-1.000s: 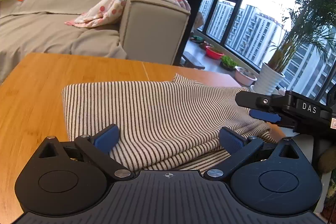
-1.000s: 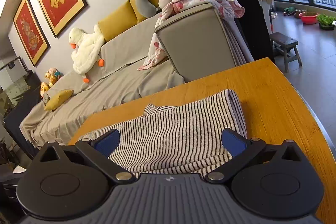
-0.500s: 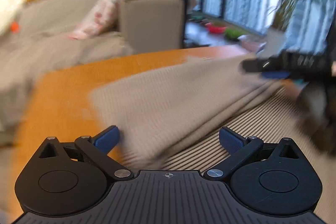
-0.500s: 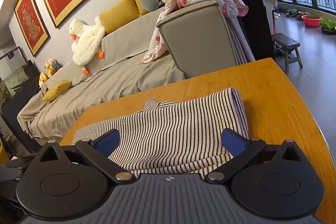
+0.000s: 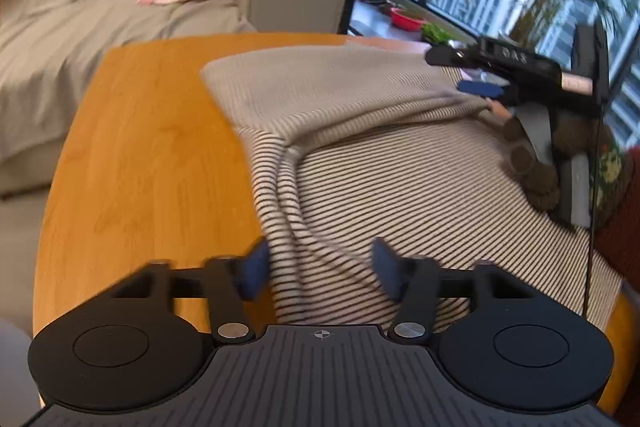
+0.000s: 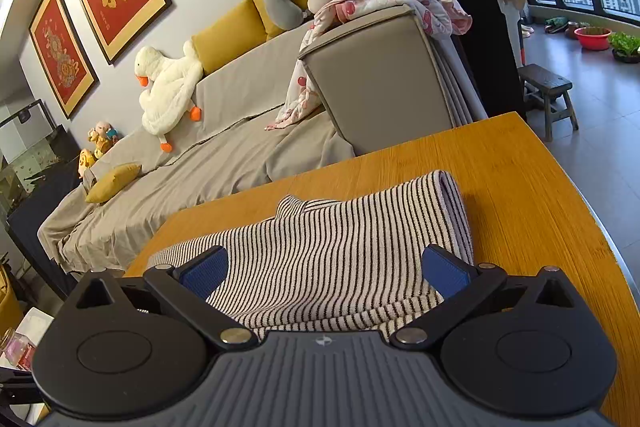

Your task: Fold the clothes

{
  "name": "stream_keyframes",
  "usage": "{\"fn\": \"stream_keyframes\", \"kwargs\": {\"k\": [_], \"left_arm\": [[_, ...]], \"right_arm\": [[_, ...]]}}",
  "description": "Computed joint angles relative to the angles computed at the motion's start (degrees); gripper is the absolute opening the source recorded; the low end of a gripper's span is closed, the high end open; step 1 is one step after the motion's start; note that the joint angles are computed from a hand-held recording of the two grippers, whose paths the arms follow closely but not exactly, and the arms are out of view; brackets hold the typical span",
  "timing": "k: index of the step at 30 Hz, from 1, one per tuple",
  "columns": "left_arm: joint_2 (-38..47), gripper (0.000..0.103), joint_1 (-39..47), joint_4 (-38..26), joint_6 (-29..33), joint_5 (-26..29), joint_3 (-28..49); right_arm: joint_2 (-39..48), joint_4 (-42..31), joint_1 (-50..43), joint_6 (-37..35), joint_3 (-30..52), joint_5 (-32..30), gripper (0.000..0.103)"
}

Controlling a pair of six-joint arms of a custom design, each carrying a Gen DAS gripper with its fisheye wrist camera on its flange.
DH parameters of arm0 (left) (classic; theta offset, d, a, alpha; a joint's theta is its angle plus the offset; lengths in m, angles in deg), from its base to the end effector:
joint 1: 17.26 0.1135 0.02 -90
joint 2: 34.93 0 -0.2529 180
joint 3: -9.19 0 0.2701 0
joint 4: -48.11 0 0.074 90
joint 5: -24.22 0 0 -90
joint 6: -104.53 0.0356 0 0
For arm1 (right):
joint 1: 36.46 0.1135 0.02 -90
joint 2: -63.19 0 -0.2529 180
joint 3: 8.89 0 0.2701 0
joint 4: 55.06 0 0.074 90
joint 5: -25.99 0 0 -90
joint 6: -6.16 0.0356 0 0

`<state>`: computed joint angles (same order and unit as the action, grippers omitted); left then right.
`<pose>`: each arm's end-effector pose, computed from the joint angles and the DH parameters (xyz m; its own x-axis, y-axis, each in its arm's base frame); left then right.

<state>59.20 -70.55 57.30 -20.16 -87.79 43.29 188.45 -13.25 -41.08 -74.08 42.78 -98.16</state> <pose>0.1546 -0.1850 0.0488 -0.7236 0.0877 -0.6846 0.2310 0.9655 -0.1205 0.3308 -0.0067 0.0064 -0.5867 0.1882 -0.7877 -0.3141 0.8436 0.4355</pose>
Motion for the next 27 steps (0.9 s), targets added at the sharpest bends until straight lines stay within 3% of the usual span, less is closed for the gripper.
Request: {"fn": "stream_keyframes", "kwargs": {"k": [1,6,10,13,17,21,24,26,27], "left_arm": [[-0.46,0.015,-0.43,-1.66,0.45,-1.21,0.74],[-0.24,0.012,-1.56,-11.57,0.68,-7.76,4.27],[-0.21,0.014,-2.53,-13.43,0.41,-10.19,3.91],[-4.98,0.018,0.27,-8.87,2.57,-6.52,1.36],[-9.34,0.037,7.58,0.15,4.54,3.19,-0.57],[-3.13,0.047,15.22,11.74,7.59,15.17,3.1],[8.12,0.052,18.17,12.32,7.39,19.27,11.94],[14.68,0.051,19.48,6.22,6.97,19.88,18.85],[16.05,0.049,19.87,4.37,7.44,19.6,20.19]], "right_arm": [[-0.06,0.07,0.01,0.0,-0.07,0.08,0.103],[0.05,0.46,-0.17,0.29,-0.08,-0.23,0.103],[0.04,0.49,-0.22,0.3,-0.08,-0.4,0.103],[0.47,0.83,-0.19,0.23,-0.03,-0.36,0.103],[-2.97,-2.67,-0.06,-4.15,-0.69,0.05,0.103],[-9.57,-8.31,-0.57,-12.77,-1.7,-0.76,0.075],[-11.25,-20.33,0.31,-19.08,3.03,1.27,0.071],[-8.43,-31.69,1.56,-23.74,9.38,6.84,0.069],[-7.15,-34.0,1.17,-25.42,11.08,6.79,0.069]]}}
